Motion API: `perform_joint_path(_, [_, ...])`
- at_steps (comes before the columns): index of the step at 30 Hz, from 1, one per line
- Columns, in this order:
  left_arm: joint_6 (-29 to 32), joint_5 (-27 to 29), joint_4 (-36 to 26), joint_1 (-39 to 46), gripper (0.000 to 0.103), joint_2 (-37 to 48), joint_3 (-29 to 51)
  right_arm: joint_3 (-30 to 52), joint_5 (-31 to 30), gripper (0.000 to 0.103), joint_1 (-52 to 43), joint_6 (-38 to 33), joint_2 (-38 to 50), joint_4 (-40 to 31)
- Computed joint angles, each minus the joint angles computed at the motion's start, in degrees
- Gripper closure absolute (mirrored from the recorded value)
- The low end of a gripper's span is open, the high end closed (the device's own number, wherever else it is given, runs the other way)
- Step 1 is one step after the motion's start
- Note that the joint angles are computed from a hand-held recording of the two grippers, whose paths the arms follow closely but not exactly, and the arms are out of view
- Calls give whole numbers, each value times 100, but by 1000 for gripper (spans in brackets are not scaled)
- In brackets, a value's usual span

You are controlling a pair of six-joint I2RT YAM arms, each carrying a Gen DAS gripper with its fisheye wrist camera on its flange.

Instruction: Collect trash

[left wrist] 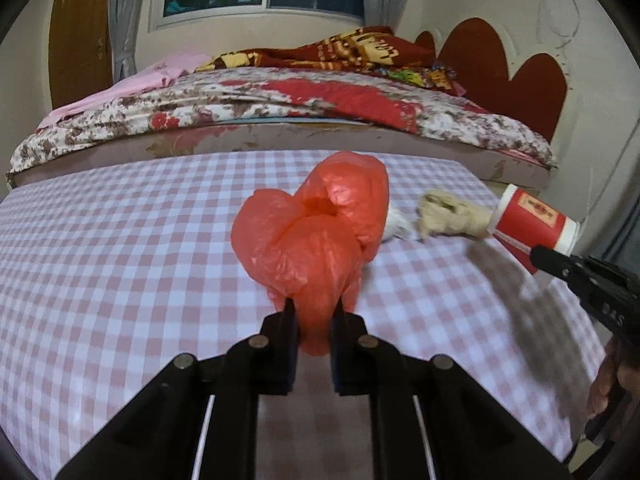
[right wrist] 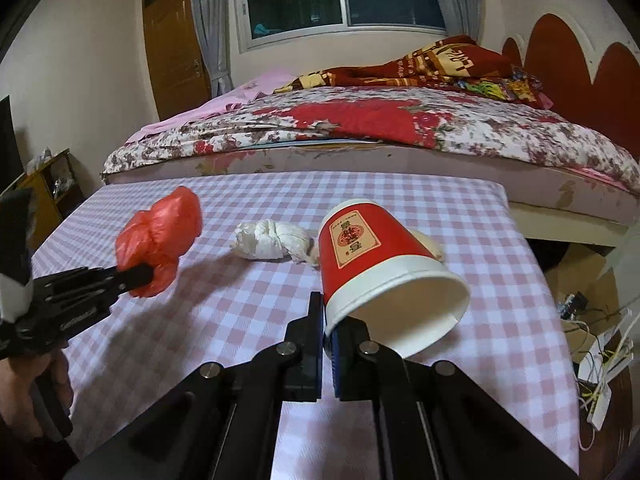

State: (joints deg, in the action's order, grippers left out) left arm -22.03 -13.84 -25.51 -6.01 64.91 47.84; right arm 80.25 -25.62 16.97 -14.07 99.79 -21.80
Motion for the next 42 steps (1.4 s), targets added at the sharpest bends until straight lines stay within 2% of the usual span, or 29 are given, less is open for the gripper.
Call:
perform_joint_path(11, [-898, -1096, -693, -1879, 90, -501, 117, -755, -437, 100, -896, -625, -1258, -438])
perform_joint_path(20, [-1698, -1822, -846, -3384, 90, -32, 485, -1035, -985, 100, -2008, -1279, -1912, -988])
perform_joint_path(32, [-1891, -2238, -870, -4524, 90, 1020, 1410, -968, -1778, 100, -3549, -2097, -2065, -1650])
perform_joint_path(42, [-1840, -2198, -735, -4897, 90, 1659, 1881, -845, -1945, 100, -4211, -2465, -1869, -1883])
